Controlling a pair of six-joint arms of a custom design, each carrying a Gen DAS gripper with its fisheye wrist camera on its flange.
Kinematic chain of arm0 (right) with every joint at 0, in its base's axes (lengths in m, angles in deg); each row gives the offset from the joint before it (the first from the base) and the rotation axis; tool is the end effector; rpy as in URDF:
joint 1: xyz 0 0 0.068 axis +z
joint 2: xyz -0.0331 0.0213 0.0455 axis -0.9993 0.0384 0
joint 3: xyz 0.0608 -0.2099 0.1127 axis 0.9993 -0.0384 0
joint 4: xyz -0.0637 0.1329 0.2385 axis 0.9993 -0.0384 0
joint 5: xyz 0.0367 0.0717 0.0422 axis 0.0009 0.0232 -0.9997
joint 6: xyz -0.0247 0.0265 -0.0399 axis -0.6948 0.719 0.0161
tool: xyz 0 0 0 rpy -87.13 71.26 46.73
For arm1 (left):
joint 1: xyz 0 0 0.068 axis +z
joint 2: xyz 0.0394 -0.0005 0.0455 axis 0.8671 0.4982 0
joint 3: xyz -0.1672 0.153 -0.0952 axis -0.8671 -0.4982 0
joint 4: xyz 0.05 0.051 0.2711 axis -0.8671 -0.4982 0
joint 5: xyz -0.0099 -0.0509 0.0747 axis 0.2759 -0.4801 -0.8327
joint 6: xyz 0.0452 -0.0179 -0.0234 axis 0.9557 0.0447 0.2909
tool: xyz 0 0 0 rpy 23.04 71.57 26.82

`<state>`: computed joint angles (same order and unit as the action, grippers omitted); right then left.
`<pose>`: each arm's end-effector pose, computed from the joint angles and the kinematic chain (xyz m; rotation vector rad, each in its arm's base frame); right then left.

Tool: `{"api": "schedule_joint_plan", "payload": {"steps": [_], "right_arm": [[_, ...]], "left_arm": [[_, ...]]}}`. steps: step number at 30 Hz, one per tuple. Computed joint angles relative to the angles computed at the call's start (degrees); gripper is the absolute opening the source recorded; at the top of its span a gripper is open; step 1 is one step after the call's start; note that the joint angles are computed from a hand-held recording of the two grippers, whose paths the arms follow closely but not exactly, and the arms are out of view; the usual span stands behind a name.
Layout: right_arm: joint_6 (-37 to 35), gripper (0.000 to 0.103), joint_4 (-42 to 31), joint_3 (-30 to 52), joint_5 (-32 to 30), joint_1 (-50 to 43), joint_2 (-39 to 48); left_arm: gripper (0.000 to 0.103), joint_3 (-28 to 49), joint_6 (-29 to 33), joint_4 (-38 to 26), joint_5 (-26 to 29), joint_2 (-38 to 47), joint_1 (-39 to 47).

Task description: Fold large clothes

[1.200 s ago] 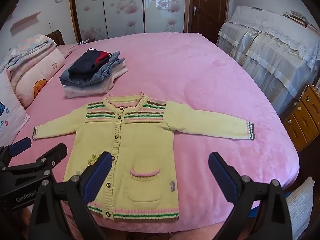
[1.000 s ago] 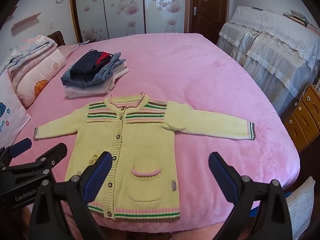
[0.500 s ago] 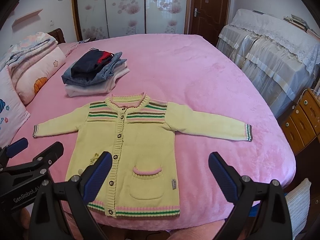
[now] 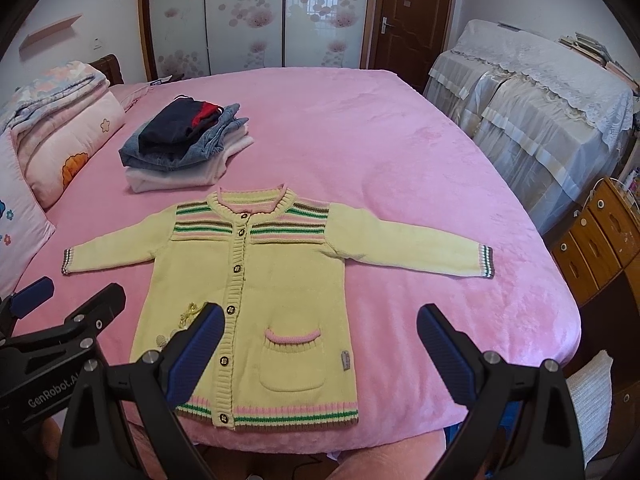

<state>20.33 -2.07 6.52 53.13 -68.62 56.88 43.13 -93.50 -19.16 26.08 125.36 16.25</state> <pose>0.3193 0.1065 0.3155 -0.3024 2.4351 0.0177 0.2818 -0.2447 0.3041 -0.4121 2.4375 0.0835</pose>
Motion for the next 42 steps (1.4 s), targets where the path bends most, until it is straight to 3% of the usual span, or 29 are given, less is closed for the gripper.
{"api": "schedule_joint_plan", "payload": {"steps": [28,42], "right_arm": [[1.73,0.098,-0.69,-1.1,1.21,1.94,-1.79],[0.94,0.097,1.88,-2.92,-3.18,-1.35,-1.84]], "left_arm": [[0.101,-4.42,-0.8,0.79,0.63,-3.44,-0.49],[0.101,-2.4,-1.01,1.52,1.8,-1.14,-0.25]]}}
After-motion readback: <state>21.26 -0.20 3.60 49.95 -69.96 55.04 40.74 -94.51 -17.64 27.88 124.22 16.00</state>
